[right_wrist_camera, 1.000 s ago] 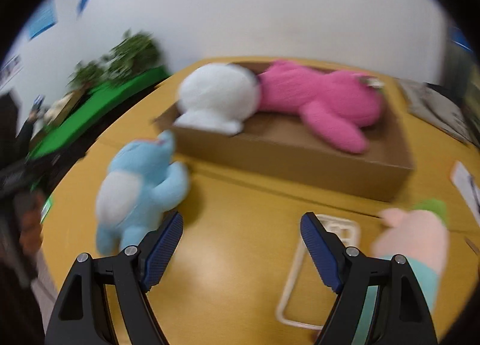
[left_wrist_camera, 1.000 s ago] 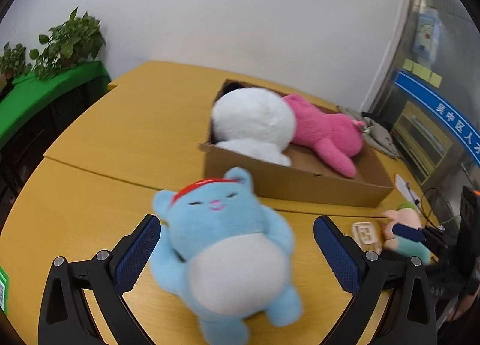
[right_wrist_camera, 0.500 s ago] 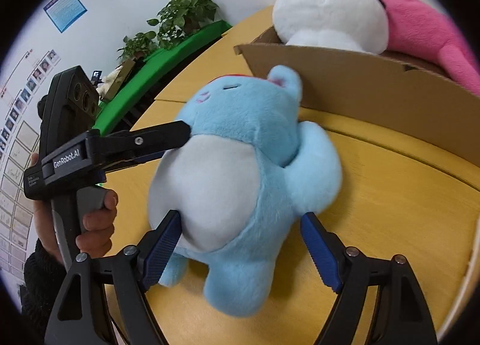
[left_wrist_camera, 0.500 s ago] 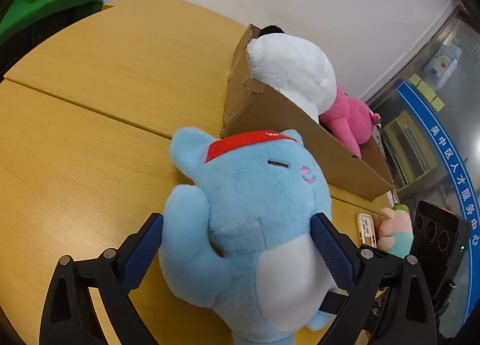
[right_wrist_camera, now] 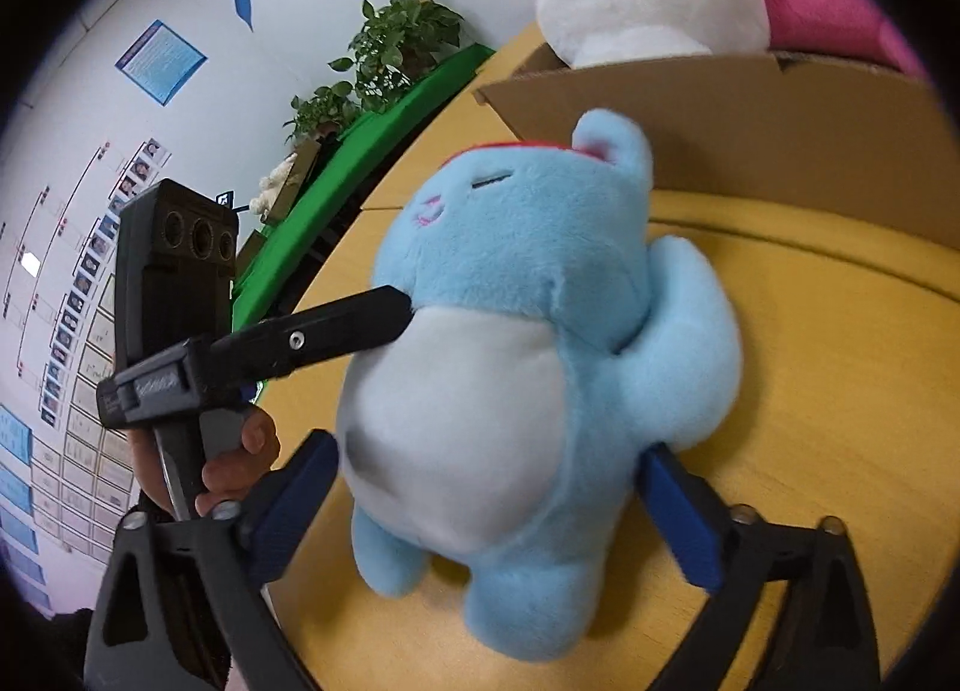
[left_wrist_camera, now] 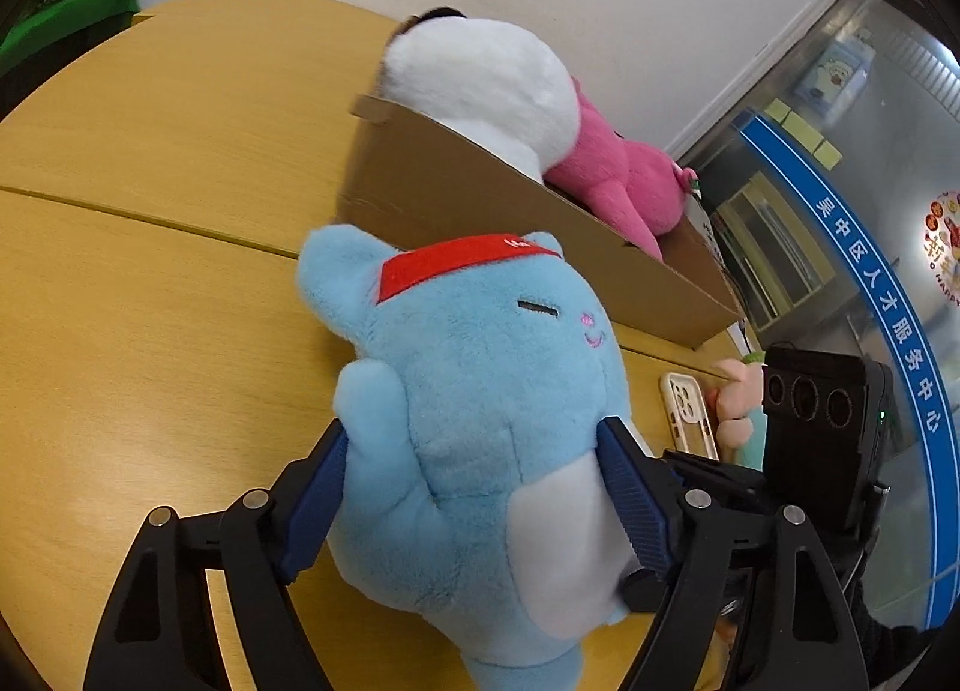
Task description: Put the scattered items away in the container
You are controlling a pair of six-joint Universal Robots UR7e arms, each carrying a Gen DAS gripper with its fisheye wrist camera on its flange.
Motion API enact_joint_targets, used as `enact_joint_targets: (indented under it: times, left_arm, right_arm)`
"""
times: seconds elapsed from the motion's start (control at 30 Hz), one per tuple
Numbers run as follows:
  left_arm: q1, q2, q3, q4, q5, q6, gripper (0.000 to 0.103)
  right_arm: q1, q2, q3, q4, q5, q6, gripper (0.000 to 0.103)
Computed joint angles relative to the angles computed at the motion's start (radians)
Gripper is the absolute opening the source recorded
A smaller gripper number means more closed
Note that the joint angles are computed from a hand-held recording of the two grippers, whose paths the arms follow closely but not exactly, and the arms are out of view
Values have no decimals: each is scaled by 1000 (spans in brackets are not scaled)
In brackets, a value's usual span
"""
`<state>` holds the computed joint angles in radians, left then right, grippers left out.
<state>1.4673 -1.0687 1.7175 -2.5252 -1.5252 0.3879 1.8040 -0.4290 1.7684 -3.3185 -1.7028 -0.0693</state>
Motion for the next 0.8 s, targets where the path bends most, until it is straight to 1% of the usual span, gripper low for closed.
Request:
enact_joint_targets:
  times: [0.07, 0.1, 0.17, 0.2, 0.23, 0.27, 0.3, 0.33, 0.37, 0.4, 0.43, 0.47, 0.5, 0.53, 0.57, 0.6, 0.63, 0.67, 0.7, 0.73, 0.77, 0.8]
  left_arm:
    - [-20, -2, 22, -29, 26, 14, 84]
    - [-26, -3, 26, -33, 33, 15, 83]
    - [-32, -6, 29, -28, 33, 0, 79]
    - [-37, -10, 35, -31, 32, -4, 76]
    - [-41, -18, 44, -36, 30, -3, 70]
    - [-48, -29, 56, -42, 25, 1, 67]
    - [-57, -41, 69, -45, 19, 7, 54]
    - [-62, -49, 65, -6, -21, 26, 25]
    - [-64, -53, 56, 69, -101, 51, 2]
    - [-79, -55, 67, 103, -139, 81, 2]
    - [-108, -64, 95, 95, -136, 133, 2]
    - [-154, -74, 140, 46, -95, 171, 3]
    - [-185, -78, 157, 37, -81, 195, 3]
    - [-207, -78, 160, 43, -75, 214, 2]
    - [-224, -79, 161, 37, -49, 231, 3]
    - [-227, -79, 151, 34, -27, 233, 4]
    - [-218, -78, 133, 42, -24, 221, 6]
    - [-198, -80, 106, 58, -34, 196, 11]
    - [-174, -83, 84, 72, -47, 172, 23]
    - [-149, -87, 65, 76, -54, 141, 37]
    - [-126, -91, 54, 68, -53, 108, 44]
    - [-108, -94, 46, 61, -46, 80, 54]
  right_arm:
    - [15, 9, -13, 20, -68, -32, 99]
    - [17, 10, -12, 14, -80, -35, 97]
    - [18, 8, 3, -24, -92, -36, 85]
    - [22, 8, 11, -46, -101, -43, 81]
    - [30, 9, 20, -76, -119, -56, 74]
    - [40, 10, 28, -105, -144, -70, 71]
    - [53, 11, 34, -132, -174, -83, 67]
    - [67, 11, 40, -160, -215, -96, 64]
    - [77, 9, 47, -185, -246, -103, 59]
    - [80, 0, 60, -216, -247, -111, 55]
    - [79, -16, 81, -260, -218, -124, 47]
    - [82, -31, 93, -287, -196, -135, 42]
    - [94, -44, 98, -279, -203, -152, 42]
    - [109, -52, 90, -246, -230, -166, 43]
    - [114, -60, 80, -200, -244, -168, 50]
    - [103, -76, 84, -158, -234, -158, 53]
    - [90, -86, 90, -139, -232, -139, 55]
    - [80, -89, 101, -148, -243, -116, 55]
    - [66, -96, 119, -164, -251, -94, 55]
    - [44, -112, 144, -171, -237, -67, 59]
    - [22, -128, 164, -172, -206, -42, 66]
    - [5, -141, 178, -169, -172, -26, 69]
